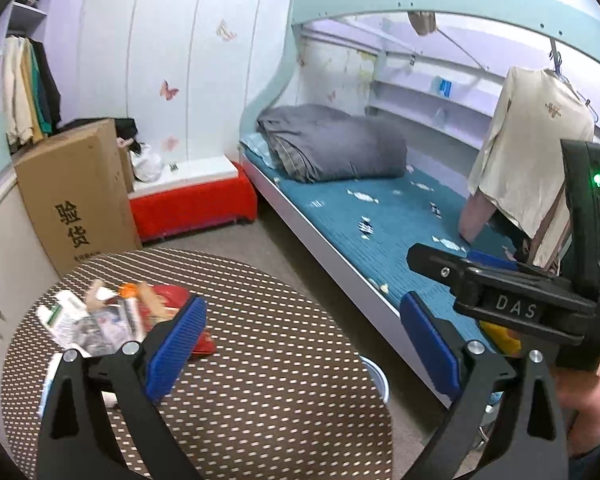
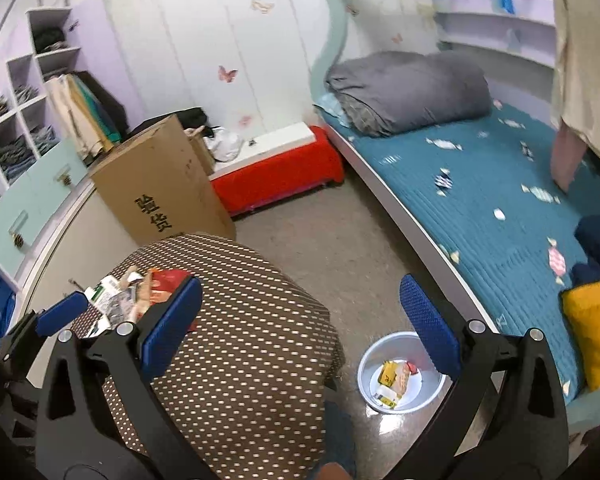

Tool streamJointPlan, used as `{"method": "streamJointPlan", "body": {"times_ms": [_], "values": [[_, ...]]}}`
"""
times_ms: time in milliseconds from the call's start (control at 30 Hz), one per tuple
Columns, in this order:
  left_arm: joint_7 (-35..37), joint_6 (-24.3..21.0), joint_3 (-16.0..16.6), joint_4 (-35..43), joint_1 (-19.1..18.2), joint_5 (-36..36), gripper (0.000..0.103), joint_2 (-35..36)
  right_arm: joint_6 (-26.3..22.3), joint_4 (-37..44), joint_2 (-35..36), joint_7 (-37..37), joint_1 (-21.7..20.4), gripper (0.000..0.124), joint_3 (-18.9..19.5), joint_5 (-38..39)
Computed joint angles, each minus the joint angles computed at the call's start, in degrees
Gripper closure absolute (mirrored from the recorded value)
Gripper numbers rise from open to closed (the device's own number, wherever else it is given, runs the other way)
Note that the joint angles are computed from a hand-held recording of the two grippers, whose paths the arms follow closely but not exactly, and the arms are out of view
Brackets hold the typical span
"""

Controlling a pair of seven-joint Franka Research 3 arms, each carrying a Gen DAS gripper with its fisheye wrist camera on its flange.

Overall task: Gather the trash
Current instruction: 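Move both tools back over the table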

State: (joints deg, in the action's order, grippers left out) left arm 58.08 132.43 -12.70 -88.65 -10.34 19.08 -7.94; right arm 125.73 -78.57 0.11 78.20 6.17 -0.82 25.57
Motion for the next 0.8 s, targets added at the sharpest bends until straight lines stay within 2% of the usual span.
{"method": "streamJointPlan", "body": {"times_ms": [133,533,800], "values": [[-0.11,1.43,0.93,-5.75,1.13,0.68,0.007,-5.49,0.36,0.34,-0.81,-1.41,1.31,0.027,0.98,-1.03],[-3.92,0.60,2.99,-19.01,6.29,2.07,0.007,-18.34,-0.16,1.82,-0.27,-6.84,6.11,0.027,3.54,-0.69],[-5.08,-2.09,5.06,-26.65,9.49,1.44,0.007,-24.38,-1.67,2.25,2.93,-9.41,9.20,0.027,5.20,-4.02]]}}
